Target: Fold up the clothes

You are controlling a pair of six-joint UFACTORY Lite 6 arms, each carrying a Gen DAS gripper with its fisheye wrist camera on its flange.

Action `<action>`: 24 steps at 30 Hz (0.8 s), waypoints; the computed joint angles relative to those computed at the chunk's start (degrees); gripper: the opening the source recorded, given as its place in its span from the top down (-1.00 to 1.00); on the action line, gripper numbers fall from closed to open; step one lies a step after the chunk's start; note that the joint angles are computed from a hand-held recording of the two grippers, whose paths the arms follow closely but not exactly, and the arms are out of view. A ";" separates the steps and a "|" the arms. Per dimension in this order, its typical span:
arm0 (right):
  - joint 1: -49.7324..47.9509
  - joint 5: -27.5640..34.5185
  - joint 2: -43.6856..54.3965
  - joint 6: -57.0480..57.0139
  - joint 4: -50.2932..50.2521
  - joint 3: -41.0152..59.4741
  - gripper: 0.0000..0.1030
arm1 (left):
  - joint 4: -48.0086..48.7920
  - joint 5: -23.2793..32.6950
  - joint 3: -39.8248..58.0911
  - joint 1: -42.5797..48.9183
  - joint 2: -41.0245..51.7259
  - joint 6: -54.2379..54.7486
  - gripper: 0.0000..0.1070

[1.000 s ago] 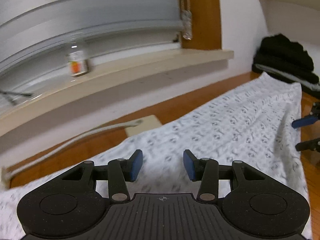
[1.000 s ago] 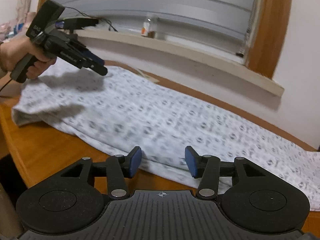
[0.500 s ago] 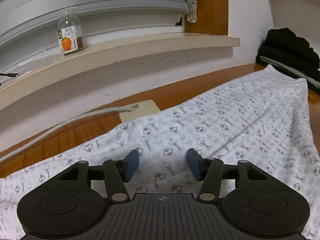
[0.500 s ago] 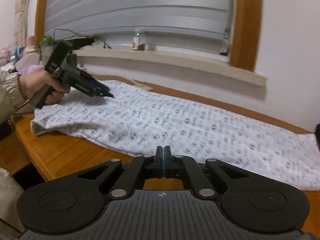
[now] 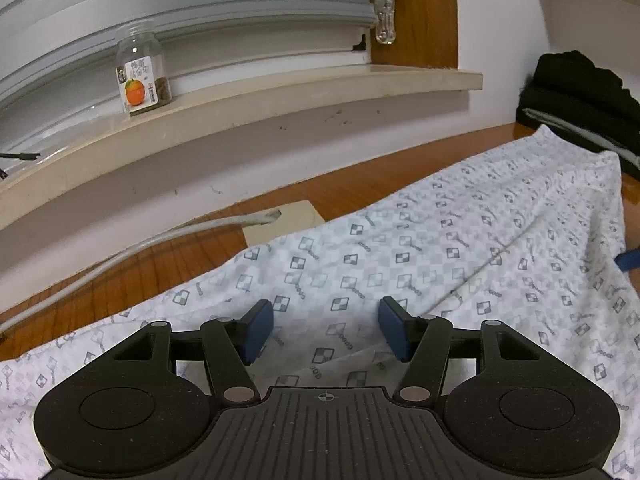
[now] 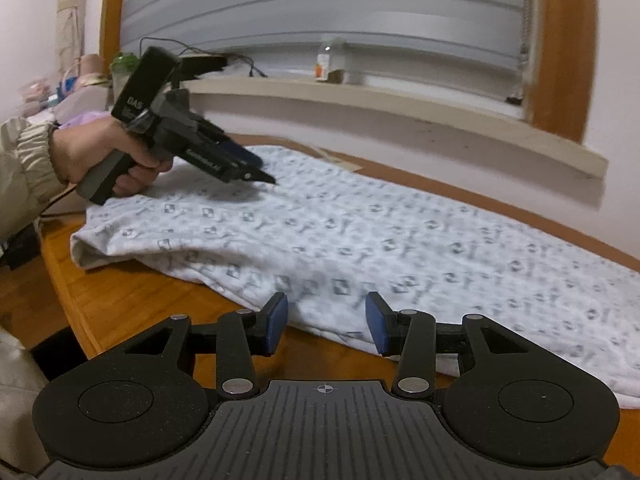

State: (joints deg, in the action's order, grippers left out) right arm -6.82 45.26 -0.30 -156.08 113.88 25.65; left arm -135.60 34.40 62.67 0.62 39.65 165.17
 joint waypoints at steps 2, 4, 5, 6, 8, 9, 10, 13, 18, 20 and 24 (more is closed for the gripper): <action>1.07 -0.11 1.42 -0.49 1.34 0.77 0.24 | 0.15 0.01 0.06 0.03 0.06 -0.21 -0.17; 0.06 0.96 2.28 2.67 -1.58 1.81 0.95 | -0.52 0.05 -0.17 -0.13 -0.04 0.43 -0.17; -0.84 1.68 1.37 3.59 -2.38 1.31 0.96 | -0.32 0.07 -0.13 -0.07 0.00 0.18 -0.17; -1.93 2.60 -0.30 3.83 -3.09 0.10 0.96 | -0.09 0.06 -0.04 -0.02 0.06 -0.15 -0.18; -4.80 4.60 -5.15 4.41 -5.02 -3.31 0.97 | 0.52 -0.17 0.41 0.20 0.33 -1.33 -0.22; -6.30 5.03 -7.60 5.31 -6.92 -4.83 0.97 | 0.64 -0.39 0.67 0.30 0.46 -1.87 -0.28; -7.96 5.43 -9.81 6.23 -9.29 -6.26 0.98 | 0.67 -0.67 0.95 0.39 0.60 -2.37 -0.32; -11.27 5.61 -12.26 8.63 -15.00 -8.28 0.97 | 0.40 -1.15 1.31 0.39 0.72 -2.57 -0.35; -16.10 8.13 -10.44 9.10 -16.58 -7.41 0.94 | -2.59 -1.41 1.14 -1.13 -0.23 1.91 -0.38; -18.11 8.55 -9.15 8.57 -13.88 -6.14 0.85 | -1.60 -0.57 1.49 -2.10 -0.80 0.04 -0.40; -22.00 6.94 -1.89 8.43 -6.38 -0.39 0.39 | -0.67 0.55 2.96 -6.34 -0.96 -4.79 -0.45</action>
